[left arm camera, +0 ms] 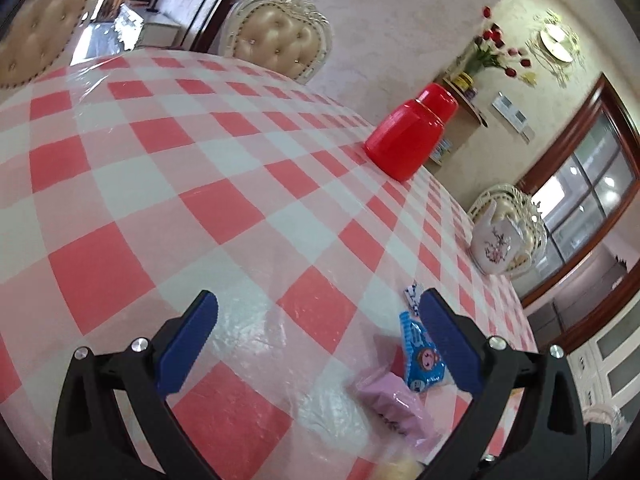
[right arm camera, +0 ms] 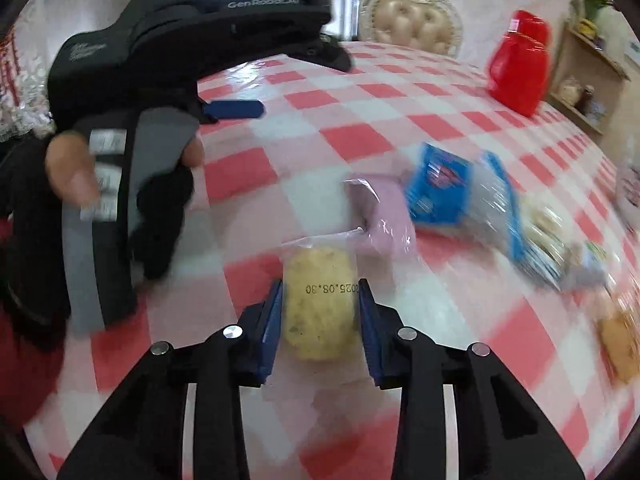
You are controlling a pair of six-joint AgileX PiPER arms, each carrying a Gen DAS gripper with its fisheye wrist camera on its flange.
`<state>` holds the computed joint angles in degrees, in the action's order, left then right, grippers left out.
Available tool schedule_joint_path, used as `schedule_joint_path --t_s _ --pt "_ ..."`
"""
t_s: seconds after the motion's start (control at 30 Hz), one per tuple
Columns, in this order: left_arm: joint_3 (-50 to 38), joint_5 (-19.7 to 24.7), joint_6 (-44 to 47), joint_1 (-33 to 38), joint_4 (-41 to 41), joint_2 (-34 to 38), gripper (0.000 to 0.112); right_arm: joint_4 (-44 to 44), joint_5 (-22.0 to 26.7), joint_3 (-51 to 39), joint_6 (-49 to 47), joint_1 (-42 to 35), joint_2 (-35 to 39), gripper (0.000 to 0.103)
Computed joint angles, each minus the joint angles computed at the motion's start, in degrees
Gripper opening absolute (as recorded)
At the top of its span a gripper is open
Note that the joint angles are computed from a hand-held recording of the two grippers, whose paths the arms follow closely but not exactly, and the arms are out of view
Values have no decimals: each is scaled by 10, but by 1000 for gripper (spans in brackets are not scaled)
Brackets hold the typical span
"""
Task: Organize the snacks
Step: 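Grasp another round cookie packet with the right tool, then grasp the pink wrapped cake with the left tool, then carry the pink cake and cookie packet over to the clear bin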
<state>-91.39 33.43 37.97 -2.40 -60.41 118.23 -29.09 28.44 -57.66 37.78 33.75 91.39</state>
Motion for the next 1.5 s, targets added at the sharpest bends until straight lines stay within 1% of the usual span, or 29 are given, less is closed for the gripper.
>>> schedule_joint_path --t_s 0.03,0.07,0.1,0.2,0.23,0.3,0.33,0.37,0.4,0.43,0.47,0.5,0.53,0.6,0.63,0.67,0.7,0.73,0.83,0.9,0.93,0.97,1.0,1.07,1.13,1.2,1.27,1.37,1.5 --pt "-3 6 -1 -4 10 0 101 -44 15 20 57 6 -17 34" --pt "-8 13 -4 -8 25 0 101 -78 20 52 115 6 -45 34" --pt "-11 21 -12 -14 44 -2 101 -95 11 95 172 -5 -87 34" --pt "-7 18 -103 -63 191 -22 101 -163 13 182 317 -25 -185 34" --pt "1 9 -126 -77 223 -30 101 -175 9 202 341 -33 -212 34" --pt "12 -18 -224 -114 336 -39 101 -162 -11 227 350 -58 -258 34" --pt "0 -15 -271 -134 393 -28 101 -161 -20 234 355 -64 -270 34" --pt "-24 6 -306 -145 431 -15 101 -161 -25 238 360 -65 -280 34" --pt "-37 20 -321 -150 446 -6 101 -159 -33 241 364 -69 -286 34" --pt "-45 24 -352 -157 470 4 101 -146 -42 241 352 -78 -288 34" --pt "-41 14 -379 -164 495 4 101 -134 -45 245 340 -80 -295 34" --pt "-39 10 -420 -176 543 1 101 -122 -50 244 325 -90 -295 34" --pt "-34 15 -452 -188 600 -2 101 -123 -43 245 329 -87 -297 34" --pt "-28 55 -523 -199 698 -11 101 -99 -42 243 310 -98 -297 34" --pt "-12 57 -553 -199 715 -20 101 -89 -39 243 306 -100 -302 34" --pt "5 55 -565 -194 710 -31 101 -70 -43 245 289 -108 -310 34" --pt "16 51 -554 -186 689 -40 101 -70 -43 246 289 -108 -314 34" --pt "35 32 -546 -182 682 -55 101 -71 -44 247 289 -106 -318 34" --pt "64 -12 -561 -195 724 -75 101 -86 -43 247 303 -91 -319 35" --pt "50 -7 -533 -200 722 -60 101 -96 -35 245 316 -80 -317 35" --pt "47 -3 -528 -202 722 -57 98 -99 -32 244 320 -77 -316 35" --pt "47 -2 -512 -202 710 -55 82 -100 -33 245 321 -77 -317 35" --pt "46 2 -479 -198 681 -53 73 -105 -33 246 327 -76 -317 35" --pt "58 -20 -440 -196 661 -61 37 -113 -31 246 338 -72 -316 35" --pt "62 -27 -408 -197 642 -61 23 -128 -25 246 356 -67 -309 35" --pt "82 -45 -386 -203 636 -71 22 -134 -24 247 364 -68 -302 35" --pt "100 -60 -400 -216 656 -80 22 -132 -26 249 366 -74 -300 35" --pt "140 -90 -405 -233 649 -108 21 -137 -27 255 379 -89 -299 34" --pt "217 -149 -427 -257 640 -163 21 -132 -38 263 381 -116 -295 34"
